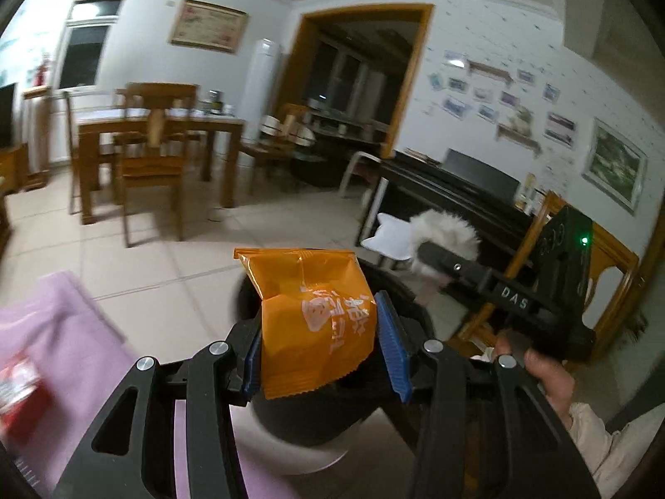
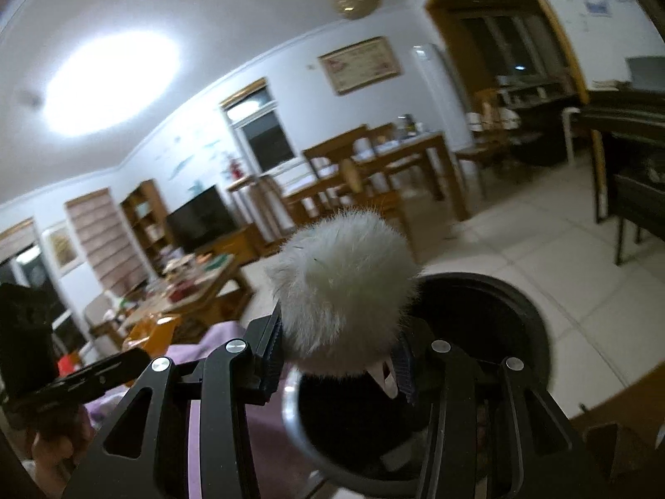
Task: Collect trash
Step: 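Move both items over the black bin and open both tools, then grasp the white bottle cap with the left tool while the right tool grasps the red milk box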
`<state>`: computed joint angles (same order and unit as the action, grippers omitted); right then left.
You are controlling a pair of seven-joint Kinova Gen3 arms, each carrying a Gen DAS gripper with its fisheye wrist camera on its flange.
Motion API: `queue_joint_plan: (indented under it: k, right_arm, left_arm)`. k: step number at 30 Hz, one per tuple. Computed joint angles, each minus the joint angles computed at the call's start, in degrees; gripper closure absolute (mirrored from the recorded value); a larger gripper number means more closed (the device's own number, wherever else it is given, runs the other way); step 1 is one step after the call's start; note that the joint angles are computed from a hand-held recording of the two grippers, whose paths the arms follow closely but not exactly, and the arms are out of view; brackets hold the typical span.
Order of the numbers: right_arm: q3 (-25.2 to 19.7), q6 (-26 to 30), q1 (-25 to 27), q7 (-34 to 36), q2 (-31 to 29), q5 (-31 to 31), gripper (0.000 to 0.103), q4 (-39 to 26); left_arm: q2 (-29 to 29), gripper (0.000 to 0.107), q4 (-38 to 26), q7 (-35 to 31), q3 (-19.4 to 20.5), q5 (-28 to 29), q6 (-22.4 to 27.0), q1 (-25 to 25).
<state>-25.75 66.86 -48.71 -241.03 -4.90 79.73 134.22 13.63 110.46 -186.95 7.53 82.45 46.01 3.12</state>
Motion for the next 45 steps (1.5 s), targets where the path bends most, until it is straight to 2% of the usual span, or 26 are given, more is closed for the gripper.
queue_joint_plan:
  k: [3,8,12,16,19,20,21,23,24,26,28,36,41,45]
  right_arm:
    - [0.42,-1.53,0.72,-2.71,-2.02,-1.01,0.06,3.85]
    - [2.13,-5.86,2.63,-8.1,-3.17,1.57,0.06,8.82]
    - [5.59,-9.95,5.33,-11.35,-0.33,7.71,0.06,8.17]
    - [6.58,-11.65,6.77,-12.87,0.6,10.87,0.059,8.17]
    - [6.94,-12.33,7.4,-13.37,0.87,12.54,0.051,7.61]
    - [7.06,-11.34,6.64,-14.13,1.36,12.83,0.041,7.38]
    - [6.12,-9.41,6.12,-15.16,1.63,12.19,0.029,7.47]
    - [3.17,-4.89,5.12,-16.37,2.63,9.97,0.018,6.5]
    - [3.29,-3.63,3.99,-16.72,2.82,9.59,0.015,6.46]
    - [3.3,-2.91,3.38,-15.85,2.89,8.64,0.014,5.89]
    - [3.44,-2.94,3.05,-15.33,2.95,8.01,0.014,5.35]
    - [4.23,-4.65,2.75,-10.88,5.46,9.31,0.014,1.49]
    - [5.65,-9.7,3.56,-4.34,9.14,11.44,0.014,-5.17]
    - [6.9,-15.07,3.82,3.73,14.09,12.22,0.014,-13.69]
  left_arm:
    - [2.8,0.061,-2.47,1.47,1.76,-1.13,-3.45,3.25]
    - [6.0,0.061,-5.32,5.15,3.93,-4.1,-7.86,5.92]
    - [6.77,0.061,-6.06,7.29,5.44,-6.52,-10.69,6.48]
    - [7.75,0.06,-7.51,10.34,6.85,-8.92,-12.87,6.98]
    - [7.92,0.057,-7.79,10.97,8.31,-9.63,-14.3,6.72]
    - [7.77,0.051,-7.75,10.99,8.33,-9.73,-14.47,6.85]
    - [7.5,0.031,-7.41,10.21,7.84,-8.9,-14.8,7.44]
    - [6.58,0.01,-5.6,6.16,10.03,-5.17,-16.84,5.55]
    - [5.7,0.01,-4.57,3.83,10.67,-2.89,-17.34,4.63]
    - [4.94,0.01,-3.67,0.67,8.79,-0.44,-16.66,5.28]
    - [4.06,0.01,-3.22,0.28,7.15,-0.04,-15.66,5.42]
    - [-0.79,0.01,1.26,-3.28,1.39,4.16,-8.86,2.05]
    - [-4.41,0.01,4.38,-2.98,-3.59,4.78,-4.63,-2.59]
    - [-6.5,0.01,5.89,-0.56,-7.69,3.78,-1.98,-7.97]
